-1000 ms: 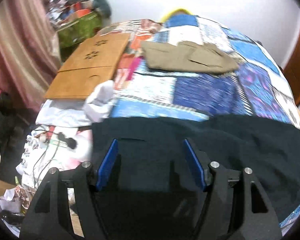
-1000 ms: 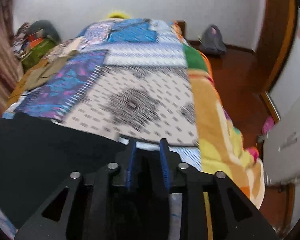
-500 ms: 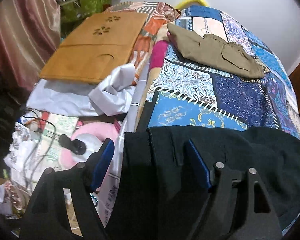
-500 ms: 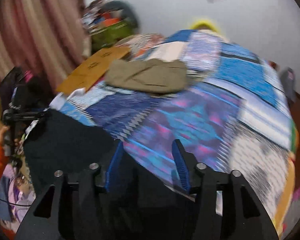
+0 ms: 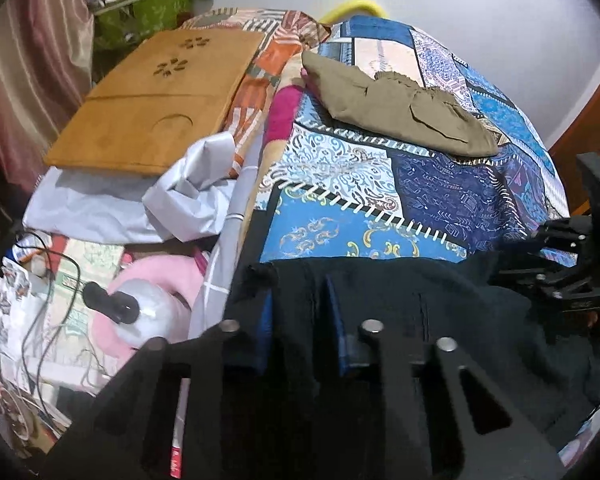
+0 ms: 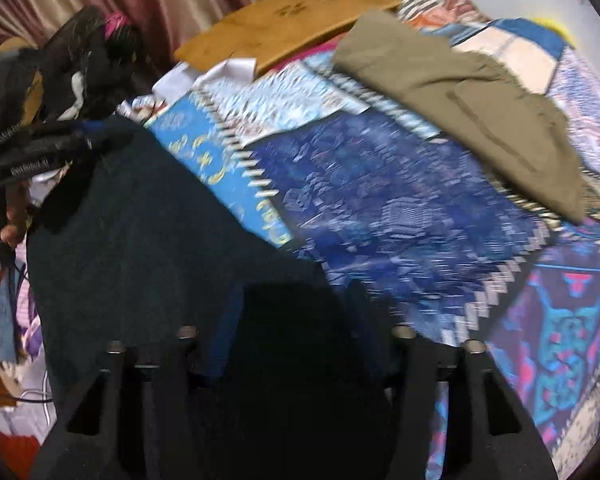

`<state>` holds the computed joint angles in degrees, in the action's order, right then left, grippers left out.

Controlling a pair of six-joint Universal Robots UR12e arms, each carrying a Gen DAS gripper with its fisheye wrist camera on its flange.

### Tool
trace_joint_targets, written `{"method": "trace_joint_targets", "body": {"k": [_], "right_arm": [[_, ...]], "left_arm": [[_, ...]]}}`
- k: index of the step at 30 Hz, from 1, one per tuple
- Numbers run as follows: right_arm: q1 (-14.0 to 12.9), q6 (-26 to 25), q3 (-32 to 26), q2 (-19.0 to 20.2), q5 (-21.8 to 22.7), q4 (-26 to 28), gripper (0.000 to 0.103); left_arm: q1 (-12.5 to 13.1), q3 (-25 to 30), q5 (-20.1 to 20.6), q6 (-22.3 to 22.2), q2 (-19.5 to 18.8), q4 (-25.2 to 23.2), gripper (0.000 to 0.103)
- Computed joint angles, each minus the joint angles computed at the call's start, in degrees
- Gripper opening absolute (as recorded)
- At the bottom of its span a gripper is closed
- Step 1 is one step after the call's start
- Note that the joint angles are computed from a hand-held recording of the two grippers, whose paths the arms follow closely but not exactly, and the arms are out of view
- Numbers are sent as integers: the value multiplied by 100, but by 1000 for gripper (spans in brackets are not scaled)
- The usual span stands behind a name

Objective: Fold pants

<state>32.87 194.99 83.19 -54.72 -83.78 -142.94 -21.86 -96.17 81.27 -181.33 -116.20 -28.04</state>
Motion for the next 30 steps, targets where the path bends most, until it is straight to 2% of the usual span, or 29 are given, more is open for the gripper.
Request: {"method": "trace_joint_targets", "body": {"k": [1, 4, 8, 11, 14, 16, 17, 18, 22, 26, 30], "right_arm": [[6, -86, -39, 37, 73, 91, 6], [67, -198, 10, 30, -137, -77, 5], [131, -90, 60, 19, -735, -453, 4], [119, 5, -57, 59, -1011, -312, 4], [134, 159, -88, 26, -1211, -182, 5], [150, 362, 45, -102, -1389, -275, 11], [155, 500, 160, -208, -1479, -348, 13], [155, 604, 266, -299, -1518, -426, 19], [251, 1157, 968, -871, -1942, -991, 45], [438, 1816, 1580, -1379, -2589, -1243, 46], [688, 2856, 2175, -1904, -3347, -941, 46]], "left_arm": [[-15, -9, 101, 6, 14, 37, 18], [-95, -2, 451, 115, 20, 184, 17], [-187, 59, 855, 438, -13, 443, 17], [-147, 304, 823, 505, -146, 95, 19], [-106, 425, 868, 430, -198, -220, 31], [-76, 354, 905, 357, -125, -108, 37], [-80, 272, 1074, 316, -56, 70, 39], [-74, 201, 1110, 302, 12, 165, 40], [63, -175, 760, 235, 384, 390, 54], [132, -585, 573, 185, 696, 432, 59], [173, -936, 348, 95, 902, 328, 59]]}}
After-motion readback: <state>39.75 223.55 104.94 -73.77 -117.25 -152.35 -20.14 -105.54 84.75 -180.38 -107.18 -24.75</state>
